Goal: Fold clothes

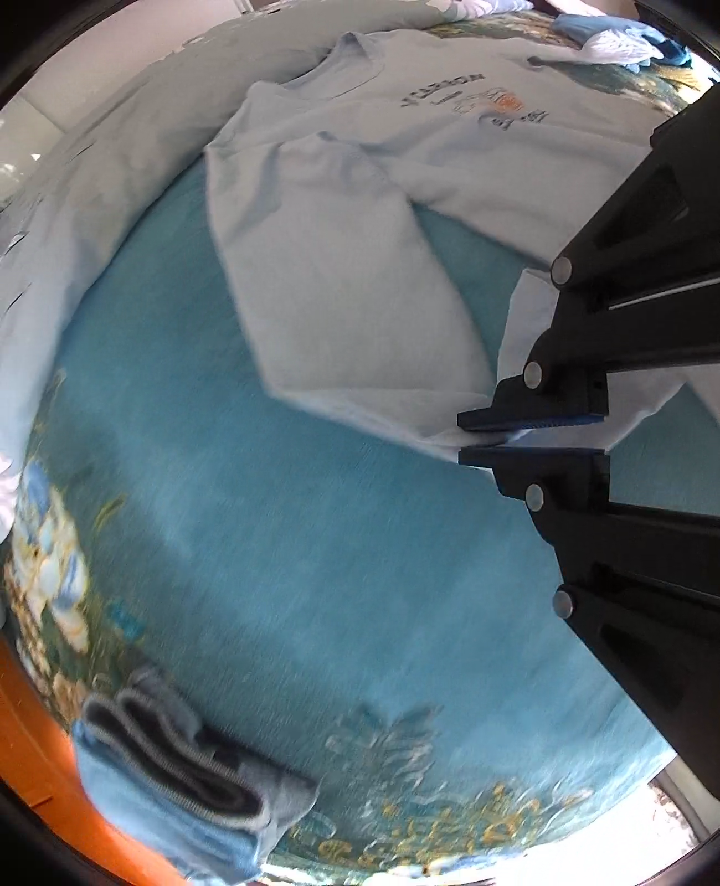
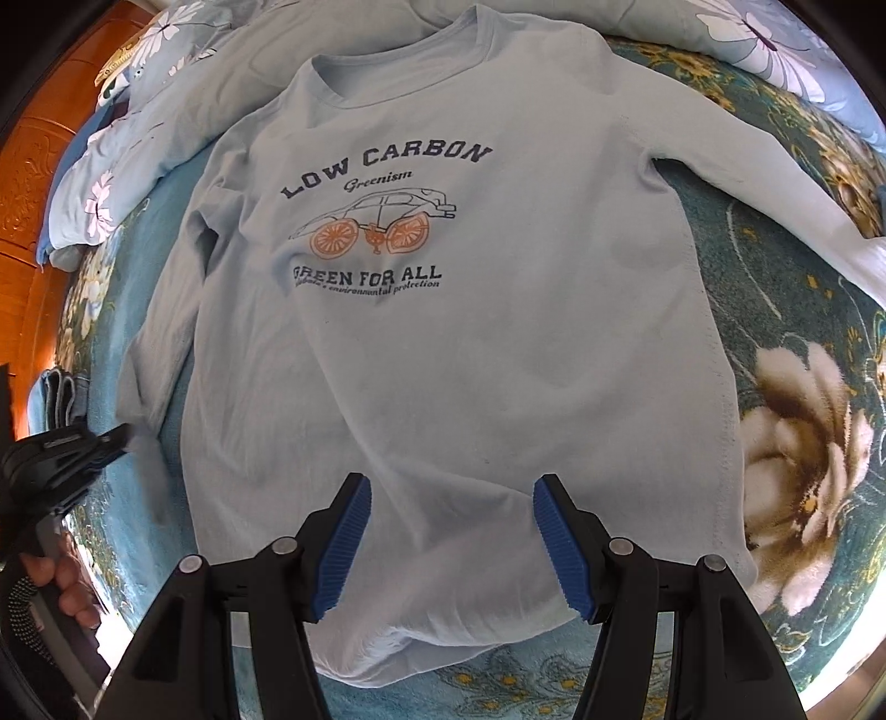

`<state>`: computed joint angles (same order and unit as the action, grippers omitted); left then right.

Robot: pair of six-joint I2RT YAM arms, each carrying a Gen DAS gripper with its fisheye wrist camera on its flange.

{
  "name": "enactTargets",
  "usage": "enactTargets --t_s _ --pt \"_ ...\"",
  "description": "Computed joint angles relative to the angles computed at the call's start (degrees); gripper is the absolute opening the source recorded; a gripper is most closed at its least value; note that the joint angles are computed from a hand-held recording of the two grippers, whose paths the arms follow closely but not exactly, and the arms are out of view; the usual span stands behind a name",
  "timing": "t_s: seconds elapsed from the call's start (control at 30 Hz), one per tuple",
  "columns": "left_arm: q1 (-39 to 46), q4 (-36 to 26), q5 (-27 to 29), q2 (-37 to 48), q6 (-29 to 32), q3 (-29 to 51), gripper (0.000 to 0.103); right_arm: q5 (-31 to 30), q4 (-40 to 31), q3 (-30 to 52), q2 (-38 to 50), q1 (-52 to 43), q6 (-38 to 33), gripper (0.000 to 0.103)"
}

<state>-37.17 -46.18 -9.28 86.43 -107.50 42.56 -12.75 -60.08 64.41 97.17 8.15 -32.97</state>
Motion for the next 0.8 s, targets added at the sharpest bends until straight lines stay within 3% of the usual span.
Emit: enactTargets --t_s 0.17,0.4,0.57,0.67,0.73,0.8 --pt "3.4 -5.6 -0.8 -6.7 1.8 -6.1 0.005 0.5 0.1 -0.6 -0.8 1.7 1.6 0.065" --pt "3.5 -7.2 -2.2 -16.9 3.0 -10.7 0.009 1.1 -0.3 -1.0 -3.7 2.6 3.2 0.065" --pt "-3.8 -2.6 -3.6 -18.9 1.4 -9.2 0.047 2.1 -0.3 -0.1 -5.8 -0.7 3.4 0.065" --pt "-6.9 2.7 -2.8 -12.2 8.3 -4.5 0.062 1.8 0.6 -1.6 -8.4 -7.0 1.6 0.065" --pt "-6.6 7.9 0.1 -5.8 15.4 -0.4 0.063 2.3 0.9 -2.1 -9.0 -11.6 0.5 0.065" --pt "-8.4 12.1 3.3 -1.6 18.4 1.9 0.063 3.7 1.6 -2.7 -8.9 -15.1 1.1 0.065"
